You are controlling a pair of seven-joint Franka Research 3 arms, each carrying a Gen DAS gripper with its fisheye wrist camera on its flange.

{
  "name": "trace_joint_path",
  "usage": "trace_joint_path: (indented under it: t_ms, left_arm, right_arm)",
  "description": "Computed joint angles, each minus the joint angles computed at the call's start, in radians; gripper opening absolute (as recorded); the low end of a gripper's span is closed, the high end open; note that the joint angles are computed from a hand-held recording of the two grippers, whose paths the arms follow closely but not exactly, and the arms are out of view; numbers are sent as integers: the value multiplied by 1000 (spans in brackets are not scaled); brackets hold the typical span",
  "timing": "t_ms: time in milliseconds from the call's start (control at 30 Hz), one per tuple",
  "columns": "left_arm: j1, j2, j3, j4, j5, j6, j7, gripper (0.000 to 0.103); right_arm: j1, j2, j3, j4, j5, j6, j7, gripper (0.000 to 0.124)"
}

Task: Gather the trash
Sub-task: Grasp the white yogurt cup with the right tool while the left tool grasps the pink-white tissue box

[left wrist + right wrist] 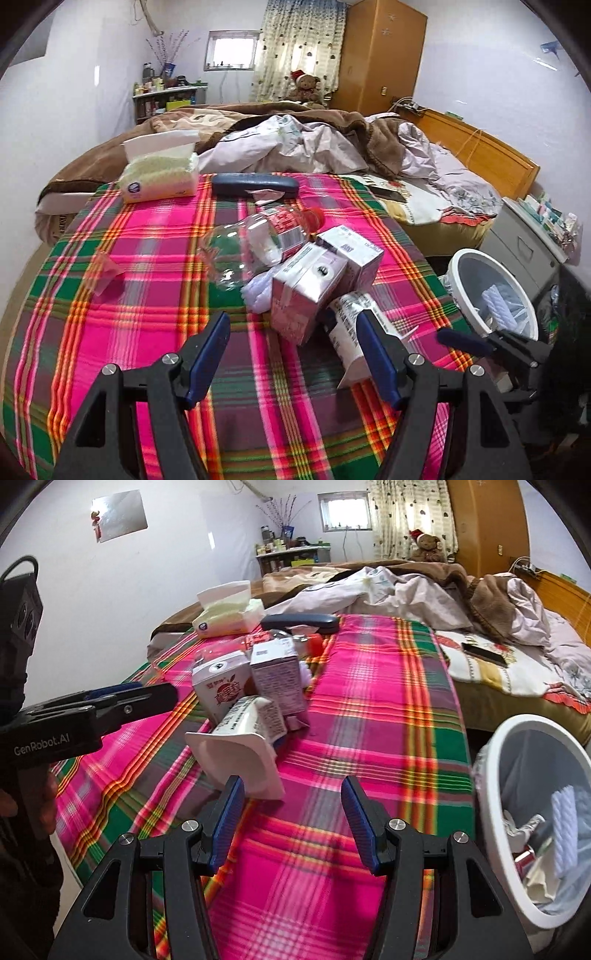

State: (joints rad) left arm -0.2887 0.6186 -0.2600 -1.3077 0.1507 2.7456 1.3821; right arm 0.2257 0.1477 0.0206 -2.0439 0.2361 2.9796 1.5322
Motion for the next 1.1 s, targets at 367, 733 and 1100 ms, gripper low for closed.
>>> trace_joint_path:
  t_ms: [367,733,1100]
  left_arm:
    - [-22,134,-1,212,-21,-106,53,72]
    - [-56,261,4,427,-57,-221,111,72]
    - [-99,365,25,600,-86,-301,148,59]
  right_arm:
    - [4,56,-1,78,-26,-73,21,31]
    - [25,48,-47,68,-102,-77,110,13]
    - [11,44,-73,58,-193,-77,238,13]
